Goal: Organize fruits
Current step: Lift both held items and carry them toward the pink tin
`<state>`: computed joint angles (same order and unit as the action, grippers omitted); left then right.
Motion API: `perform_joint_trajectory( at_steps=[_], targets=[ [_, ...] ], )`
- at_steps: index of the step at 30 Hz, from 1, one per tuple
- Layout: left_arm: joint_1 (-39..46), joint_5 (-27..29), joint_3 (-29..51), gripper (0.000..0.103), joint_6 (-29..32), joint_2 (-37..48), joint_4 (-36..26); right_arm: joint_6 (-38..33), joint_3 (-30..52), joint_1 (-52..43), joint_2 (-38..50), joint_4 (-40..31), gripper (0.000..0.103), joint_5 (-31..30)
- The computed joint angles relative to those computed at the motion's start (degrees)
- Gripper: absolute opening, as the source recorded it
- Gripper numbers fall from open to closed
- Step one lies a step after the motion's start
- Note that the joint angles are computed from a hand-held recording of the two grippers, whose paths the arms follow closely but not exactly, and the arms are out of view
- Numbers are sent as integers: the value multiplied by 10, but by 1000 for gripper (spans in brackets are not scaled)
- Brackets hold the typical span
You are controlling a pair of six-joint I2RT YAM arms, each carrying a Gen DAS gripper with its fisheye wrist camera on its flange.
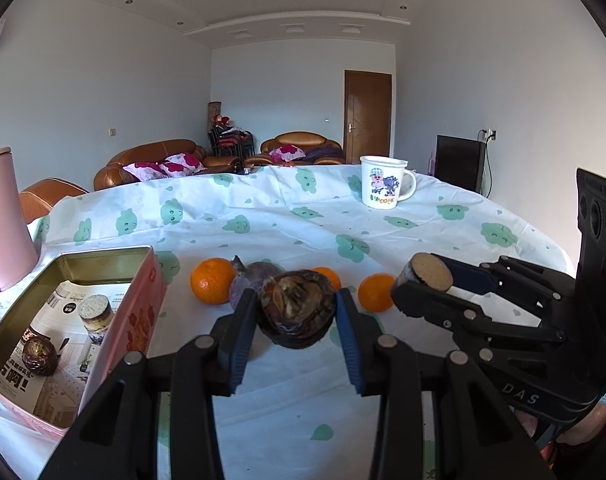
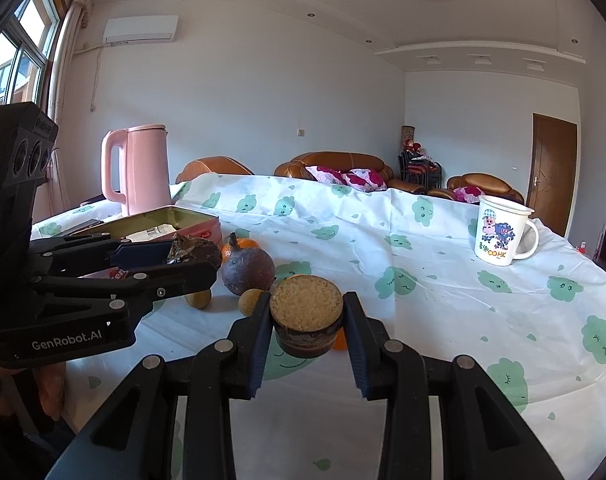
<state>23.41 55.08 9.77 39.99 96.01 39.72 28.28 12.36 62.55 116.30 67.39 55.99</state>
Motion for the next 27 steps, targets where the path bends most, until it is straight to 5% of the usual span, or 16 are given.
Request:
perform_joint_trajectory(
  at_steps=[23,27],
  targets=[
    [43,54,-34,41,-29,37,128,-60,-10,44,84,161,37,67],
    [46,55,-30,41,-30,29,110,-50,-7,41,71,134,37,70]
  ],
)
